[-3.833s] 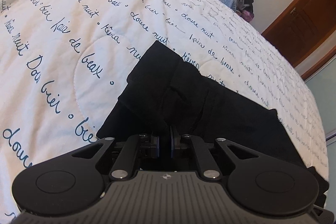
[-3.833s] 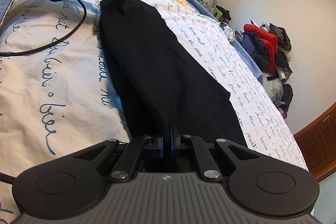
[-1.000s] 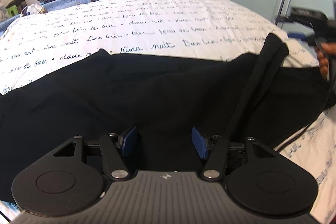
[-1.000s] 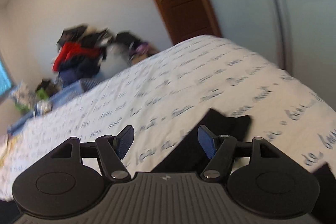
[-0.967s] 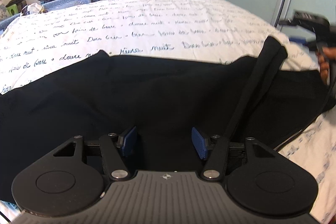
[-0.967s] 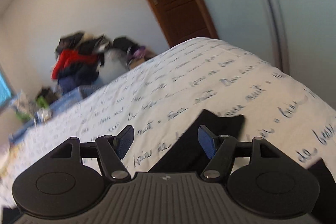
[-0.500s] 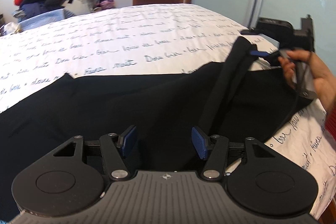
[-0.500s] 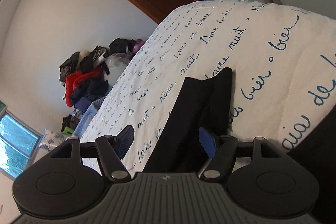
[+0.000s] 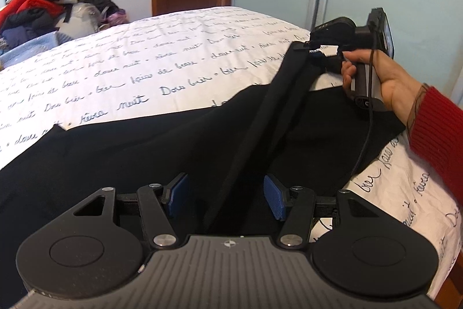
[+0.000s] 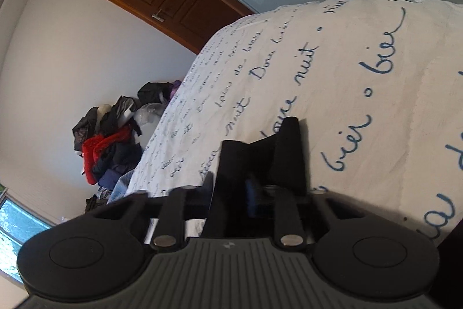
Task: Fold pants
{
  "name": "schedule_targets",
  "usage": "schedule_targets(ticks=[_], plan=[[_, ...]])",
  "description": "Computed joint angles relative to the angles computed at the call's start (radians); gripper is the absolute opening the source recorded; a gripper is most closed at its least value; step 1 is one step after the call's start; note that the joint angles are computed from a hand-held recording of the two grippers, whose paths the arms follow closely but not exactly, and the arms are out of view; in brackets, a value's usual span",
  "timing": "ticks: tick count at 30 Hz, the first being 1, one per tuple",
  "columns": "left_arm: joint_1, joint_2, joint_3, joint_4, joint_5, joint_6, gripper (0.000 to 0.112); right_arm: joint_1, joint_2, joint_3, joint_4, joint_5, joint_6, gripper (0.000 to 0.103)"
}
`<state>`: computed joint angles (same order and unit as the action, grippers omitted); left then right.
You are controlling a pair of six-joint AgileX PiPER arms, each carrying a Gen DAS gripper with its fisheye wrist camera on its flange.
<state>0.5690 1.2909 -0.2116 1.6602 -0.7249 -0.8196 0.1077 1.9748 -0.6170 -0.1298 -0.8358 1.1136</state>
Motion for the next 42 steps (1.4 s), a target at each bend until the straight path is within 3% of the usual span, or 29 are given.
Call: schedule_targets(ticks=[2,7,12,14,18,21,25,30,33,35,38,42], plan=[[-0.035,0.008,0.004,-0.030,0.018,0.032,0.054,0.002,-0.006,0.029,0.022,-0.033,-0.034,0.007],[-0.105,0.025,0.023,-0.143,0.061,0.152,0.043,0.074,-0.144,0.116,0.182,-0.021,-0.244,0.005],[-0.182,0.041,0.077,-0.398,0.088,0.410,0.040,0.168,-0.339,0.193,0.382,0.035,-0.493,0.005],[-0.207,0.054,0.090,-0.477,0.088,0.485,0.038,0.211,-0.406,0.214,0.485,0.053,-0.608,0.005],[-0.213,0.063,0.099,-0.495,0.080,0.517,0.016,0.322,-0.492,0.244,0.750,0.057,-0.899,0.005],[-0.181,0.057,0.120,-0.480,0.045,0.551,0.014,0.413,-0.510,0.246,0.970,0.033,-1.152,0.005],[-0.202,0.070,0.139,-0.562,0.032,0.640,0.014,0.486,-0.499,0.222,1.180,0.017,-1.410,0.005],[-0.236,0.059,0.143,-0.643,0.042,0.639,0.014,0.487,-0.512,0.180,1.192,0.040,-1.499,0.005],[-0.200,0.036,0.135,-0.611,0.028,0.544,0.013,0.503,-0.553,0.204,1.078,-0.008,-1.456,0.005],[-0.151,0.015,0.135,-0.545,0.001,0.465,0.013,0.552,-0.584,0.225,1.056,-0.083,-1.463,0.005],[-0.150,0.015,0.127,-0.461,0.021,0.452,0.013,0.652,-0.610,0.251,1.193,-0.187,-1.572,0.005],[-0.176,0.056,0.167,-0.529,0.018,0.617,0.014,0.699,-0.566,0.292,1.419,-0.187,-1.626,0.005]])
